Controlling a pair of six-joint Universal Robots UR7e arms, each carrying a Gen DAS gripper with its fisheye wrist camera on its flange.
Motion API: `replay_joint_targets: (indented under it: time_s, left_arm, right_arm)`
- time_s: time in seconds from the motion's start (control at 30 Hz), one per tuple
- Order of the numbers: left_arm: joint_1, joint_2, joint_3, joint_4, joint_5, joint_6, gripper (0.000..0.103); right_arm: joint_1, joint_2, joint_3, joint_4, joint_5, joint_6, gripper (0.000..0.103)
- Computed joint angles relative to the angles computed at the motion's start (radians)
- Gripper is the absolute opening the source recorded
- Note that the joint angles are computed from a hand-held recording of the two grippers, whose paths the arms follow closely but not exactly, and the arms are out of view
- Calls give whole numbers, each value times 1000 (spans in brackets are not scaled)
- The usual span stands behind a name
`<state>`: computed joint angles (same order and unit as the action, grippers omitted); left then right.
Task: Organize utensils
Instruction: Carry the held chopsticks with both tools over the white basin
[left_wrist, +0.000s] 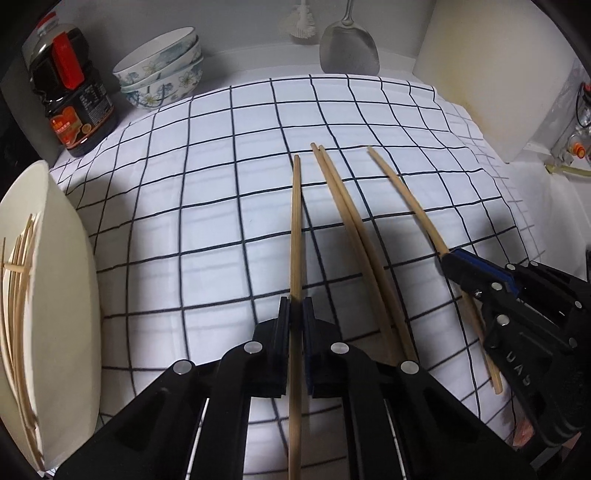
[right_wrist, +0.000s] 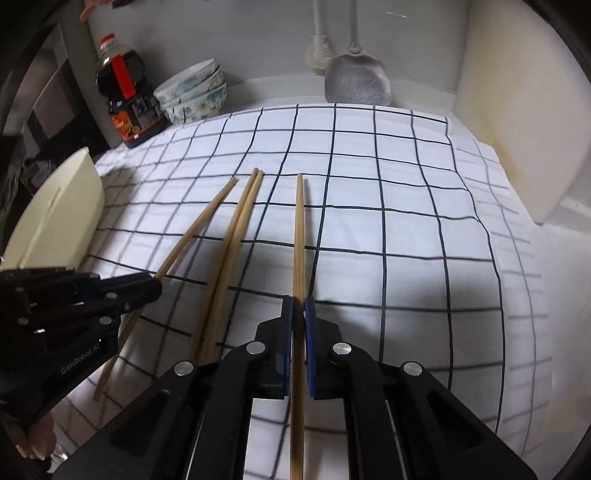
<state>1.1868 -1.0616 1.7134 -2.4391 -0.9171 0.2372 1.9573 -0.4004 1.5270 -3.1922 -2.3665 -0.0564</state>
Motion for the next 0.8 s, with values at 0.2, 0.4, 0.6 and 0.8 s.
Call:
replay_joint_targets:
  time_s: [0.2, 0.4, 0.6, 0.8]
  left_arm:
    - [-8, -73, 12, 14, -29, -2, 7]
    - [-15, -149, -9, 30, -71, 4, 7]
    - [-1, -210, -45, 56, -60, 13, 7]
    - [47, -255, -86, 77, -9, 13, 7]
  right_arm:
    - [41, -23, 18, 8, 2, 89, 6]
    - [101, -10, -33, 40, 15, 119, 6]
    - [152, 41, -151, 100, 85, 117, 6]
    - [173, 136, -326, 214, 162, 94, 6]
